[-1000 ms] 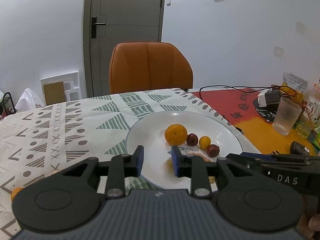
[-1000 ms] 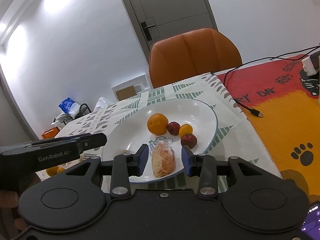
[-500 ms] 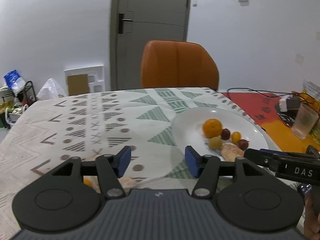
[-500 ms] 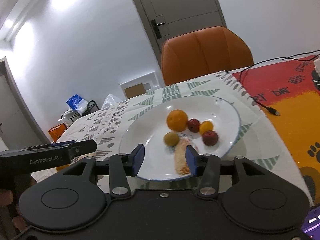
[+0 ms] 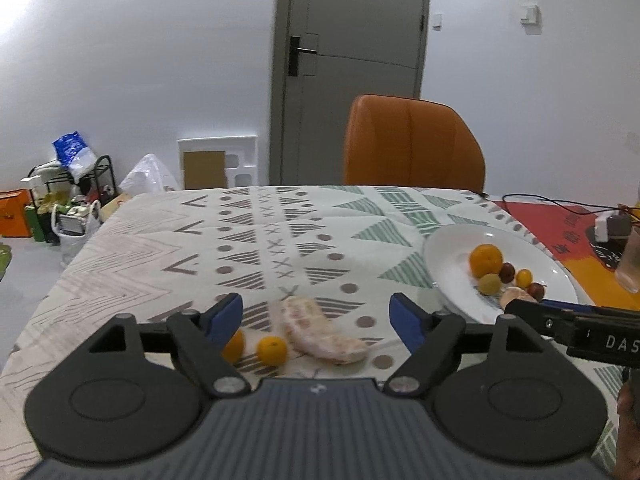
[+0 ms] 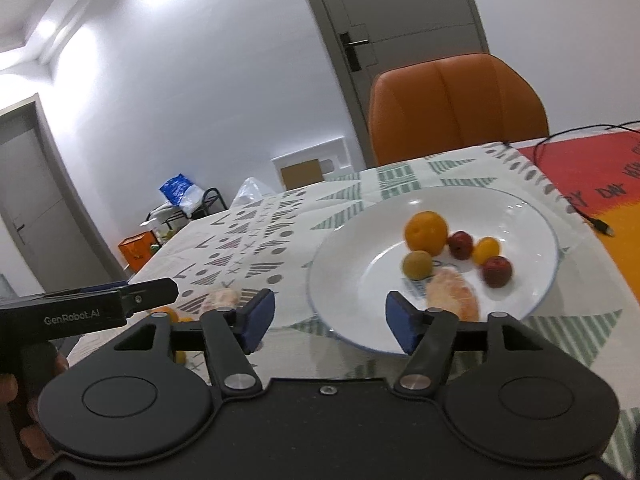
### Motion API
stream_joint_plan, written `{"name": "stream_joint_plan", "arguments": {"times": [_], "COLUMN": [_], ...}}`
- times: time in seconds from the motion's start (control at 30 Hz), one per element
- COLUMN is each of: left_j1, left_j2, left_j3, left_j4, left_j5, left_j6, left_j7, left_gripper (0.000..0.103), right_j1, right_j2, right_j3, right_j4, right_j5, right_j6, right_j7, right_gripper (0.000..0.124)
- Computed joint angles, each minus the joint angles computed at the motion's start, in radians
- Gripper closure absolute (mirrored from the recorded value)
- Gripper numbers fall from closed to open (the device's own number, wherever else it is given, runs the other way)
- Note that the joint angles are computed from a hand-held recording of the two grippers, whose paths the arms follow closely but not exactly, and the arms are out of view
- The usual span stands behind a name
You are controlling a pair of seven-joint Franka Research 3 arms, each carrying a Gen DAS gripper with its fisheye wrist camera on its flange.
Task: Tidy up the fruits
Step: 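Move both open grippers back from the plate to the remaining fruit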
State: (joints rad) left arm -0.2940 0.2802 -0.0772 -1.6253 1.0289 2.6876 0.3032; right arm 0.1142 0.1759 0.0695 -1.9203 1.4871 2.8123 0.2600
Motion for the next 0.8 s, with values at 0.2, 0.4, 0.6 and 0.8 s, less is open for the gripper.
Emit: {"name": "stream_joint_plan", "arguments": {"times": [0.2, 0.4, 0.6, 0.8], "left_j1": [0.014, 0.039, 0.056, 0.082], "left_j2": [-0.045, -0.08, -0.105, -0.122], "left_j3": [0.003, -0.007, -0.016, -0.025], "left_j4": [-0.061, -0.11, -0.141, -0.168], "left_j5": [0.029, 0.058, 0.103, 0.097], "left_j6": [0.0, 0.003, -0.016, -0.026], "left_j7": [-0.049, -0.096, -0.152, -0.174], "left_gripper": [0.023, 0.023, 0.012, 0.011], "right_j1": [0.012, 0.027, 0.045, 0.059], "right_j2": [-0.003, -0.006, -0.005, 0.009], "right_j3": [0.01, 0.018, 0.02, 0.026], "right_j4": [0.001, 0.001, 0.012, 0.021], "right_j5": [0.002, 0.017, 0.057, -0.024], "right_j6": [-0.006, -0.006, -0.002, -0.002], "right_j7": [-0.011, -0.041, -0.077, -0.016], "right_gripper": [0.049, 0.037, 0.021, 0.021]}}
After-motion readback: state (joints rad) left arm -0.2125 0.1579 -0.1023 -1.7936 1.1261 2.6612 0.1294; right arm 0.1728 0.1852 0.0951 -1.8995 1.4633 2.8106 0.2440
